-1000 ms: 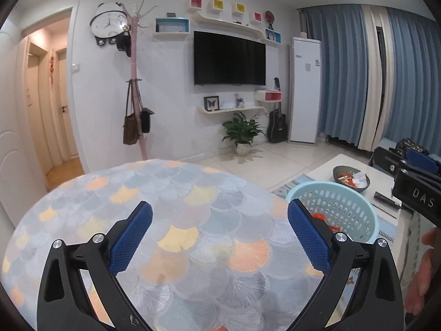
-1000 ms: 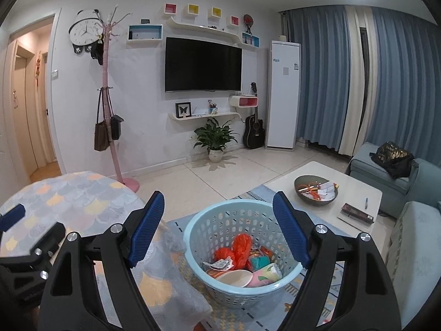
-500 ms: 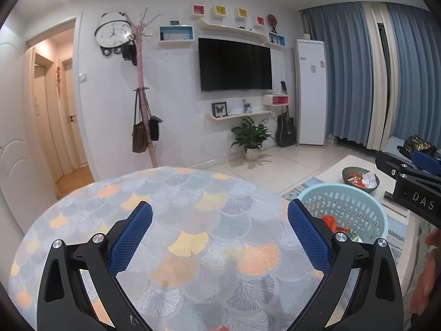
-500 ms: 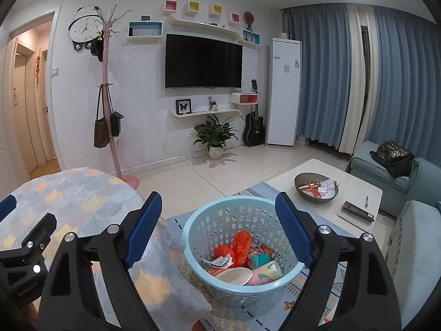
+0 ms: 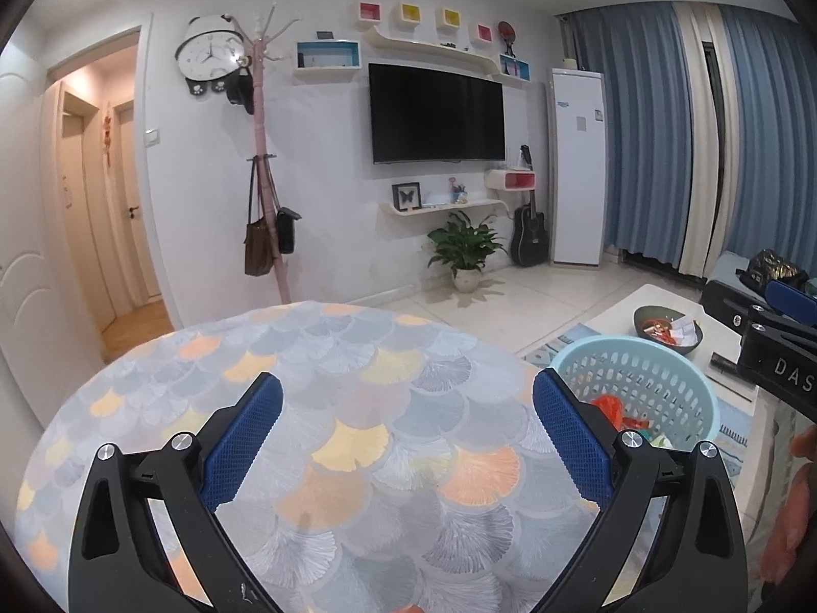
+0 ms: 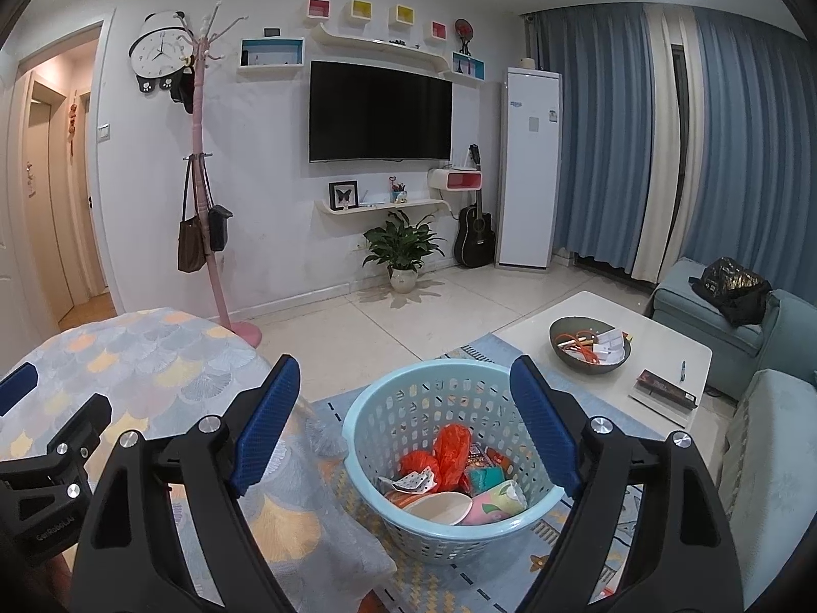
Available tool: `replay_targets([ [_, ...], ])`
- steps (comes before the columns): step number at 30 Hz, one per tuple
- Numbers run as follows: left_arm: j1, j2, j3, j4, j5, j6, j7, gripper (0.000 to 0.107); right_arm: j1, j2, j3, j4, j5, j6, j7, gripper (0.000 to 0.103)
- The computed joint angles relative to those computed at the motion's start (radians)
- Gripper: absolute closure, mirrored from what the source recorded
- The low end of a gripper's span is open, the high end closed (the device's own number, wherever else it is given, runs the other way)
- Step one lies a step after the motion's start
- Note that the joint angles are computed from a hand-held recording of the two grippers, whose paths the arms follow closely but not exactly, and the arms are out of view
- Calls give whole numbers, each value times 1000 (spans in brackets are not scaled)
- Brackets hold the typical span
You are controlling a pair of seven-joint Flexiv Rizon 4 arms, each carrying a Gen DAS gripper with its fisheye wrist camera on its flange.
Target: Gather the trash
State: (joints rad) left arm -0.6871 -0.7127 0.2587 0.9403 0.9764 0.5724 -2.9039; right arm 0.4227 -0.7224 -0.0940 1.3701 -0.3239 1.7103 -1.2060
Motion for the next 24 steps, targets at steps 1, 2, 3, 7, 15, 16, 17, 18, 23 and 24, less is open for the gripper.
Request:
replay_targets([
  [1, 0, -2, 1, -4, 1, -6, 3, 11, 4, 1, -6, 2, 1, 2, 1, 23],
  [2, -2, -7, 2, -14, 0, -27, 13, 11, 7, 3, -12, 5, 3, 5, 2, 23],
  [3, -3, -9, 1, -17, -2, -33, 17, 11, 8, 5, -13, 7, 4, 6, 2, 23],
  [7, -7, -10, 6, -20, 8, -30, 10, 11, 17, 10, -27, 14, 10, 12, 5, 23],
  [15, -18, -18, 13, -30, 33, -40, 17, 11, 27, 20, -41, 26, 14, 22, 0, 23],
  [16, -20, -16, 14, -27, 35, -40, 14, 11, 28, 21, -42, 28, 15, 23, 0, 23],
  [17, -20, -16, 14, -26, 36, -40, 11, 11, 30, 21, -44, 27, 17, 23, 0, 23],
  [18, -20, -16, 13, -26, 36, -42, 12, 11, 30, 21, -44, 26, 17, 23, 0, 23],
  [23, -25, -14, 13, -27, 41, -55, 11, 11, 42, 25, -61, 32, 21, 34, -2, 23],
  [24, -26, -14, 13, -28, 43, -58, 11, 11, 47, 26, -67, 34, 23, 36, -4, 23],
])
